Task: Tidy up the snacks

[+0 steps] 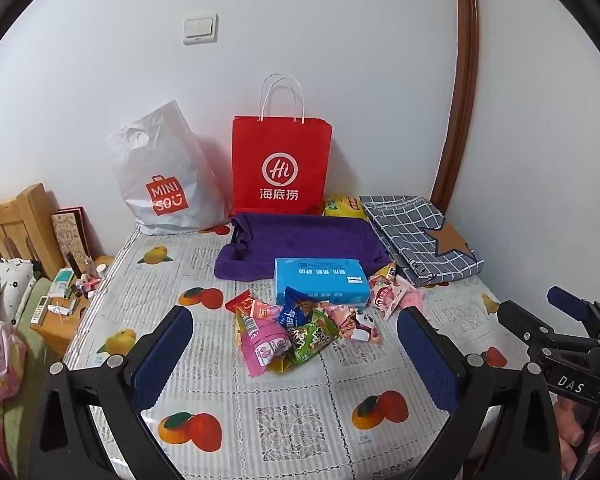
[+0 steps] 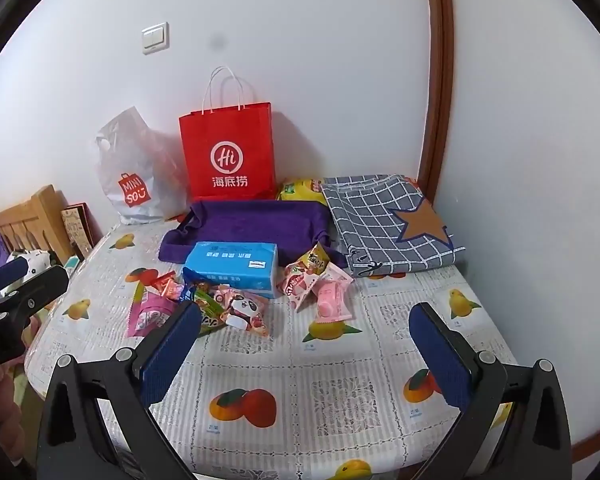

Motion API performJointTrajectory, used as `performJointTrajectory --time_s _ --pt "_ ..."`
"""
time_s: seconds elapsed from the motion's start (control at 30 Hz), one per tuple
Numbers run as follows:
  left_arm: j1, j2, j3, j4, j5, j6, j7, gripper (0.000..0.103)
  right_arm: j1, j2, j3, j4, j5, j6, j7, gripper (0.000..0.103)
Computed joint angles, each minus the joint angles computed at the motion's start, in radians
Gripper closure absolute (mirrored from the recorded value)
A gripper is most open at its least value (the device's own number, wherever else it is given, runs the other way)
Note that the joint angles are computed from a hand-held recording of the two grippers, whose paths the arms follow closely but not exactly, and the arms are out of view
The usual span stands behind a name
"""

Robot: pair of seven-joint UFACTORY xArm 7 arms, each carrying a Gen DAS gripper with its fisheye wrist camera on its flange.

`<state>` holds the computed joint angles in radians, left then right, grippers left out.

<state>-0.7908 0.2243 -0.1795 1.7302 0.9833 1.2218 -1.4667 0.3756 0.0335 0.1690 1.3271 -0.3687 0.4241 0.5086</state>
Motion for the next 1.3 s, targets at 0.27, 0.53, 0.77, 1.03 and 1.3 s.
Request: performJointTrajectory --time_s 0.27,0.53,0.77,1.03,1.3 --pt "-0.006 -0.011 -0.011 -0.025 0.024 0.002 -0.031 0.0 0.002 -0.006 -0.002 -0.011 -0.011 -0.006 0.013 0.0" --pt "-0.004 -0.008 -0.011 -0.02 0.019 -0.008 -0.033 0.001 -0.003 -0.013 0.0 -0.024 -0.01 -0.008 0.019 0.0" --pt "-0.014 0.004 -0.008 -0.011 0.022 0.001 -0.027 0.001 -0.016 -0.036 0.001 -0.059 -0.012 -0.035 0.029 0.0" --pt "-0.014 0.0 -0.005 -0.022 0.017 -0.014 -0.03 0.001 -0.024 -0.042 0.012 -0.07 -0.005 -0.052 0.024 0.0" --pt "-0.001 -0.004 -0.006 -0.035 0.004 -0.028 -0.046 0.001 -0.012 -0.031 0.014 -0.069 0.02 -0.063 -0.003 0.0"
